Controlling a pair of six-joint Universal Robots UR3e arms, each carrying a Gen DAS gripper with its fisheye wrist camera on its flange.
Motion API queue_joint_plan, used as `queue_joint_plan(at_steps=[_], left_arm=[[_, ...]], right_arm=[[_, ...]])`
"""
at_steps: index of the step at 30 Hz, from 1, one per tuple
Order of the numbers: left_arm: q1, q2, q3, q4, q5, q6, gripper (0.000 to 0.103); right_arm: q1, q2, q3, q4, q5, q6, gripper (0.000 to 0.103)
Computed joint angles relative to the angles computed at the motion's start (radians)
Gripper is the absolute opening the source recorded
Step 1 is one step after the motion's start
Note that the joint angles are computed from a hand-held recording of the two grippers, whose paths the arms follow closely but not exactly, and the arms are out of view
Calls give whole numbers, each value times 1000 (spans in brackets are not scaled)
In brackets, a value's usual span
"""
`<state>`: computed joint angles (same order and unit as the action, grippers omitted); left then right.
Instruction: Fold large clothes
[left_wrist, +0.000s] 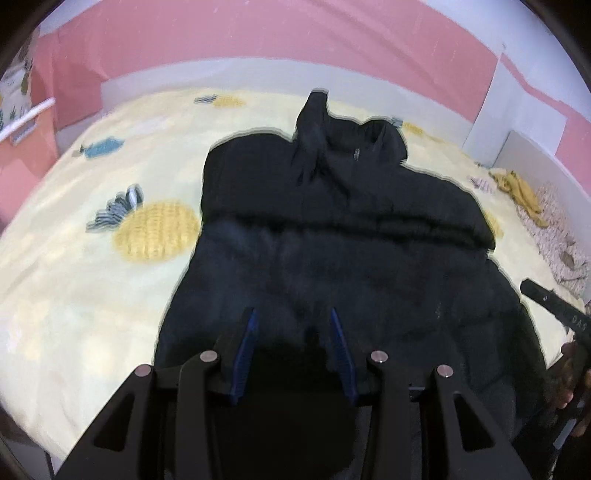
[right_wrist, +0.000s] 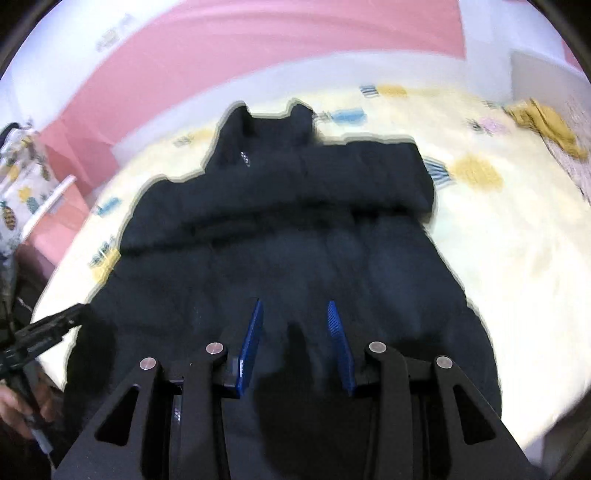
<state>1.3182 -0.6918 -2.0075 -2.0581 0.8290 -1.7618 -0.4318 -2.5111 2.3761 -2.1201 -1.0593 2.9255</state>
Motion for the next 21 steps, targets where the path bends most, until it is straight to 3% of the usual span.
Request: queue_joint_plan(at_steps=[4,7,11,15,21], left_arm=[[-242,-170,49,380,-38,-327,43],[-410,-307,101,657,-23,-546,51],[-603,-501,205,945,33,-755,57],[-750,-717,360,1103,94,-891,57],[-912,-1066,691,1162,198,-1010,57]], right_arm=[[110,269,-156,-221,9,94,38],[198,450,-283,-381,-21,124,38],[294,708,-534,-419,-103,123,39],[325,927,-756,-399,-131,127,50],[313,1206,-1048,-332,-134,120,50]])
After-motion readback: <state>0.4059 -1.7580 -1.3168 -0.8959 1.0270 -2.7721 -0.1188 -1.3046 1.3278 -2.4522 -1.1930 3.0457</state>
